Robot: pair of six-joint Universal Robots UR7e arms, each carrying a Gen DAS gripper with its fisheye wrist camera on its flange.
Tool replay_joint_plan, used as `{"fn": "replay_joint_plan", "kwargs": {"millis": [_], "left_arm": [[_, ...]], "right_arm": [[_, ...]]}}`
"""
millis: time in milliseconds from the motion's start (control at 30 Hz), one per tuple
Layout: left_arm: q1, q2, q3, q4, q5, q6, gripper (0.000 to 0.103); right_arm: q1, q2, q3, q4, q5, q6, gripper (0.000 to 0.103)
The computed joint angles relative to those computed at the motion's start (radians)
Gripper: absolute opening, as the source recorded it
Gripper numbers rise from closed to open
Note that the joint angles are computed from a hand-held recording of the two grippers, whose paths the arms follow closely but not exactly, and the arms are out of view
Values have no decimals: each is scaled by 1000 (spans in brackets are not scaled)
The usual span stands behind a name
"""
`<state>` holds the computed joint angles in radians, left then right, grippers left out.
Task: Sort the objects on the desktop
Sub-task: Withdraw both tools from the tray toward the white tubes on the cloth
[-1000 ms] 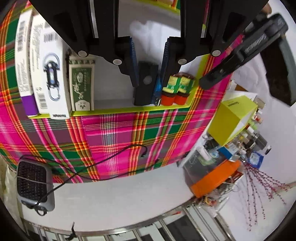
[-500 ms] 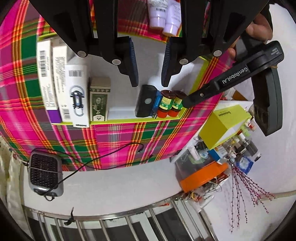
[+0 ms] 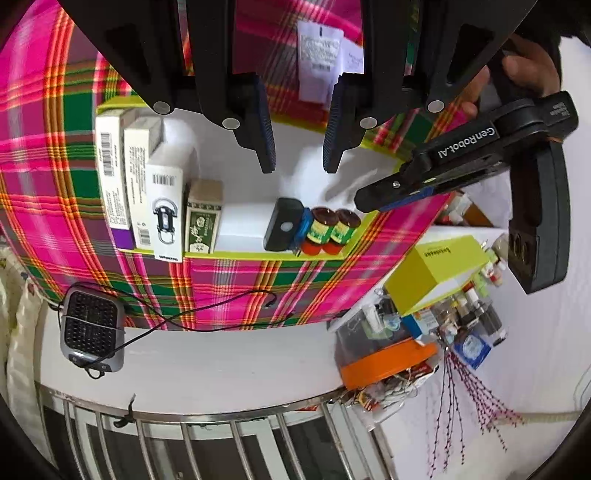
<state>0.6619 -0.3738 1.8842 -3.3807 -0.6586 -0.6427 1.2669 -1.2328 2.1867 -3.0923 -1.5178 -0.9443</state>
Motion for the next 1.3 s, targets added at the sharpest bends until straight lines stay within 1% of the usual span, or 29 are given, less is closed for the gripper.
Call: {"fn": "replay_joint_plan", "kwargs": {"millis": [267,500,667,900,1100,1300], "left_arm": [[-18,3,25,58,-17,-62,30],[-48,5,47,92,-14,-90,30],[-64,4,62,105,-16,-101,30],[-53,13,58,127,-45,-111,32],[-42,17,45,145,-68,-95,33],[-35,6,29,208,-52,-84,33]], "right_arm": [[-27,-7,34,-10,-32,-30,28],[-40,4,61,-23,-54,-53,28],[-43,9,82,-40,-59,-87,28],[-42,42,85,-66,-84,-96,28],[-39,59,85,-85,-105,-110,28],[-48,58,89,-123,-108,-125,28]]}}
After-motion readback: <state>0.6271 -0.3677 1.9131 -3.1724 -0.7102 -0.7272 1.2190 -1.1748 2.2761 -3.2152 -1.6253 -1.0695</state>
